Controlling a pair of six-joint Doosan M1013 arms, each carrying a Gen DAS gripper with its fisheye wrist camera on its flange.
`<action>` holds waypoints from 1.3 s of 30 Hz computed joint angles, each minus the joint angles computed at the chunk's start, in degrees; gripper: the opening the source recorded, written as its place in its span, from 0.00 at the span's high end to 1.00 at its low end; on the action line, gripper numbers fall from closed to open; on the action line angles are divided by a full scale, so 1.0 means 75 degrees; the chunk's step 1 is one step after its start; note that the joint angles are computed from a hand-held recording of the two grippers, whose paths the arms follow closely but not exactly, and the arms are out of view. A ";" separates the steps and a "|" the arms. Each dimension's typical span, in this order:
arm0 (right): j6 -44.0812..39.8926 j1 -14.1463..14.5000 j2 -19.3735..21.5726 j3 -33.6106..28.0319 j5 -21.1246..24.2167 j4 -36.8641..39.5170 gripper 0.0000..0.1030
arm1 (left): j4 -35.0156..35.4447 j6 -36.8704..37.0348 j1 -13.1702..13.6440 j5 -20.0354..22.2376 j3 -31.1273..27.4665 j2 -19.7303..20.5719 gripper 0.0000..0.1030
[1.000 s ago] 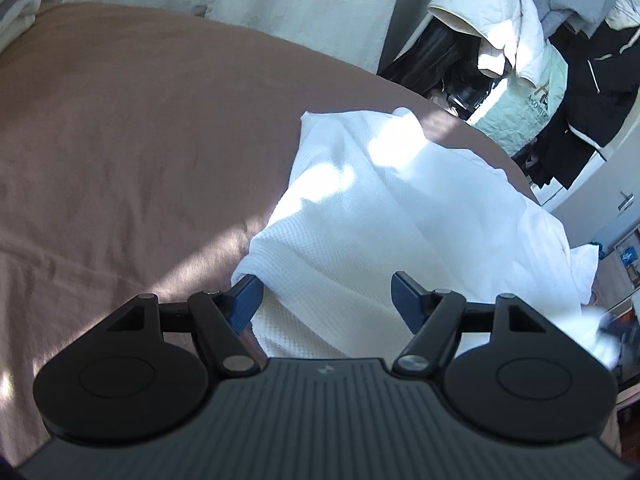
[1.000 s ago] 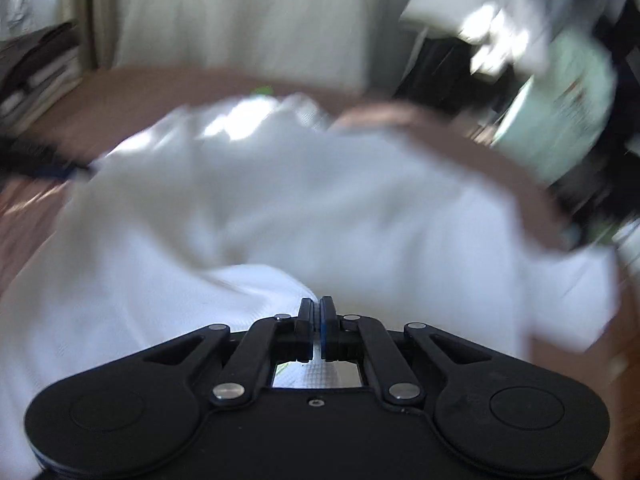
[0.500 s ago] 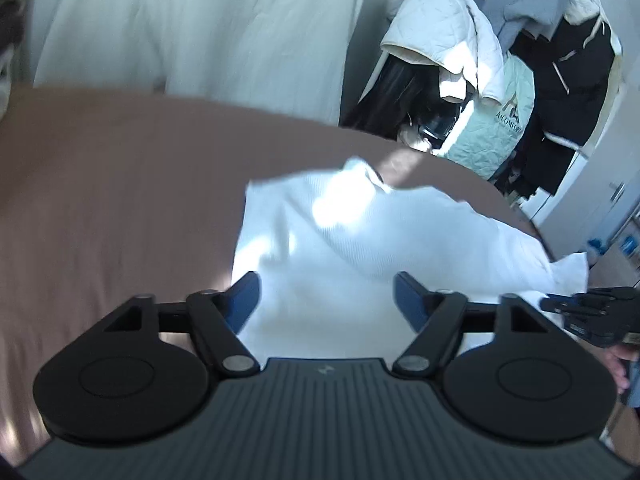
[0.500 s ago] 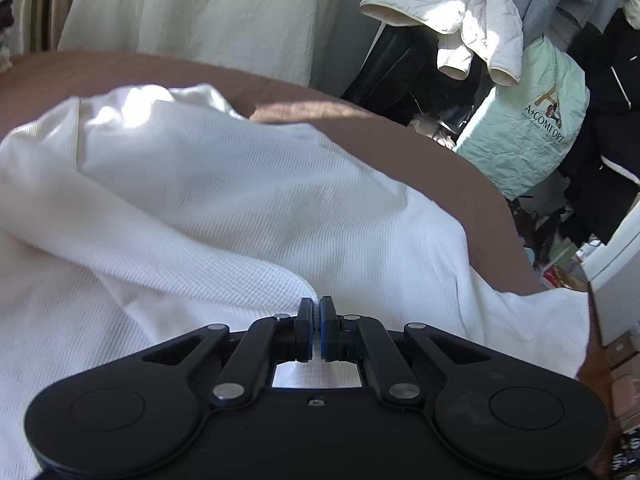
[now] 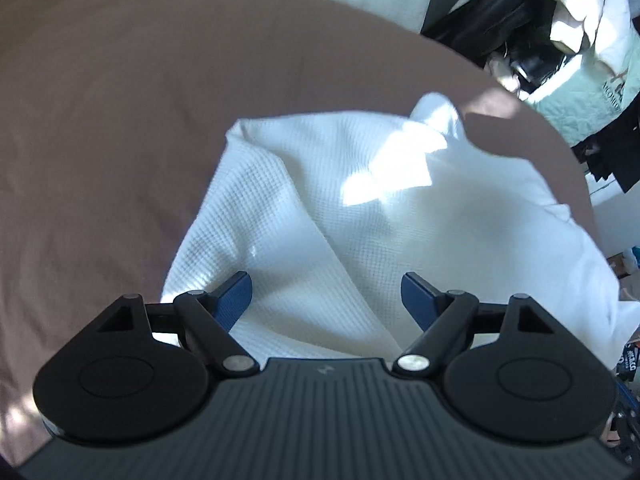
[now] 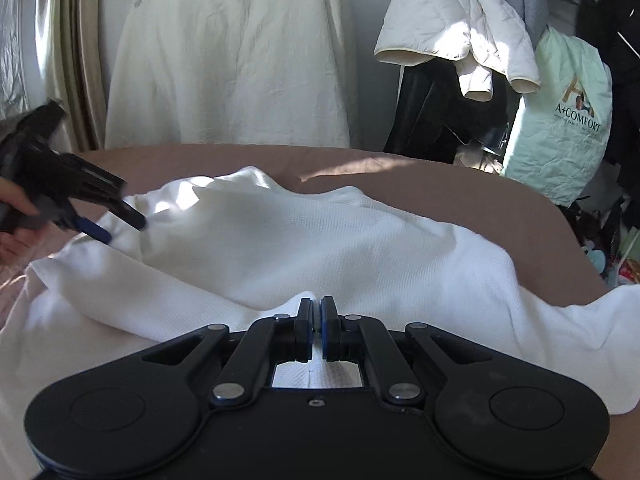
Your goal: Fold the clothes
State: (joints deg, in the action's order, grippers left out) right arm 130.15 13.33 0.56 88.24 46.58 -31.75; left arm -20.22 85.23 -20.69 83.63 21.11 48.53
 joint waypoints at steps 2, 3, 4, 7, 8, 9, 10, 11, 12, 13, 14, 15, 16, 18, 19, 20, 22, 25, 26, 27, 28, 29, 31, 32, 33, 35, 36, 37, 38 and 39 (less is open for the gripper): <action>-0.0026 0.0016 -0.0018 0.0034 -0.0020 -0.0074 0.95 | 0.0219 0.1067 -0.0100 -0.0713 0.0873 -0.0420 0.21; 0.0077 0.0060 -0.0024 0.0052 0.0028 -0.0298 0.95 | 0.0342 0.1503 -0.0139 -0.1178 0.1391 -0.0680 0.36; 0.0202 0.0104 -0.0036 0.0075 0.0093 -0.0532 0.95 | 0.0514 0.1811 -0.0168 -0.1612 0.1851 -0.0920 0.50; 0.0265 0.0094 -0.0073 0.0148 0.0231 -0.0622 0.95 | 0.0363 0.2168 -0.0069 -0.1957 0.2302 -0.1174 0.96; 0.0261 0.0079 -0.0086 0.0173 0.0272 -0.0603 0.95 | 0.0058 0.2132 0.0024 -0.1866 0.2272 -0.1161 0.97; 0.0281 0.0066 -0.0098 0.0200 0.0301 -0.0600 0.95 | -0.0218 0.2040 0.0113 -0.1783 0.2211 -0.1136 0.97; 0.0333 0.0058 -0.0109 0.0232 0.0313 -0.0618 0.95 | -0.0467 0.1891 0.0197 -0.1710 0.2120 -0.1098 0.98; 0.0373 0.0059 -0.0117 0.0254 0.0318 -0.0669 0.95 | -0.0591 0.1836 0.0251 -0.1771 0.2107 -0.1108 0.98; 0.0395 0.0073 -0.0118 0.0262 0.0313 -0.0766 0.95 | -0.0596 0.1880 0.0274 -0.1968 0.2174 -0.1169 0.98; 0.0416 0.0086 -0.0119 0.0269 0.0308 -0.0864 0.95 | -0.0601 0.1923 0.0298 -0.2165 0.2239 -0.1228 0.98; 0.0438 0.0099 -0.0120 0.0277 0.0303 -0.0962 0.95 | -0.0655 0.1976 0.0323 -0.2371 0.2272 -0.1269 0.98; 0.0459 0.0112 -0.0121 0.0284 0.0299 -0.1060 0.96 | -0.0814 0.1998 0.0371 -0.2501 0.2233 -0.1266 0.98; 0.0467 0.0133 -0.0113 0.0285 0.0271 -0.1218 0.96 | -0.1021 0.1934 0.0439 -0.2532 0.2154 -0.1236 0.98; 0.0450 0.0193 -0.0071 0.0269 0.0148 -0.1710 0.96 | -0.1362 0.1711 0.0566 -0.2587 0.2013 -0.1177 0.98; 0.0345 0.0192 -0.0026 0.0226 0.0096 -0.1826 0.96 | -0.1398 0.1576 0.0602 -0.2654 0.1965 -0.1154 0.98; 0.0101 0.0149 0.0054 0.0128 0.0058 -0.1757 0.96 | -0.1364 0.1424 0.0631 -0.2734 0.1906 -0.1119 0.98; -0.0303 0.0070 0.0264 -0.0090 0.0021 -0.1705 0.96 | -0.1239 0.1181 0.0673 -0.2877 0.1832 -0.1059 0.98; -0.0255 0.0114 0.0707 -0.0449 0.0113 -0.2468 0.97 | -0.0809 0.0960 0.0679 -0.2990 0.1879 -0.1073 0.98; -0.0028 0.0155 0.0841 -0.0539 0.0111 -0.2874 0.96 | -0.0624 0.0996 0.0659 -0.3184 0.2091 -0.1190 0.98; 0.0121 0.0149 0.0959 -0.0647 0.0090 -0.2995 0.96 | -0.0395 0.0992 0.0615 -0.3334 0.2235 -0.1263 0.98; 0.0219 0.0113 0.1062 -0.0758 0.0086 -0.2919 0.96 | -0.0085 0.0868 0.0563 -0.3360 0.2253 -0.1265 0.97; 0.0259 0.0083 0.1177 -0.0886 0.0225 -0.2799 0.93 | 0.0204 0.0643 0.0534 -0.3276 0.2206 -0.1226 0.96; 0.0294 0.0062 0.1437 -0.1171 0.0969 -0.2601 0.64 | 0.0293 0.0390 0.0575 -0.3199 0.2305 -0.1249 0.95; 0.0543 0.0088 0.1525 -0.1225 0.1391 -0.2772 0.57 | 0.0215 0.0381 0.0626 -0.3343 0.2526 -0.1355 0.92; 0.0839 0.0060 0.1505 -0.1173 0.1536 -0.2769 0.57 | 0.0162 0.0447 0.0673 -0.3503 0.2749 -0.1477 0.86; 0.1368 -0.0149 0.1239 -0.0909 0.1229 -0.2108 0.54 | 0.0178 0.0760 0.0741 -0.3786 0.3161 -0.1734 0.77; 0.1633 -0.0329 0.1044 -0.0726 0.0893 -0.1496 0.52 | 0.0153 0.0946 0.0783 -0.3860 0.3342 -0.1853 0.68; 0.1932 -0.0495 0.0851 -0.0521 0.0547 -0.0968 0.52 | -0.0038 0.1158 0.0841 -0.3847 0.3503 -0.1955 0.64; 0.2228 -0.0635 0.0682 -0.0336 0.0283 -0.0521 0.52 | -0.0356 0.1404 0.0920 -0.3770 0.3667 -0.2054 0.57; 0.2560 -0.0728 0.0546 -0.0181 0.0145 -0.0212 0.51 | -0.0752 0.1624 0.1012 -0.3537 0.3754 -0.2098 0.53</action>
State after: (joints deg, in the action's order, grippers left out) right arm 149.35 7.88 4.65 86.88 47.67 -33.34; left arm -25.86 97.41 -13.10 57.10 49.27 32.80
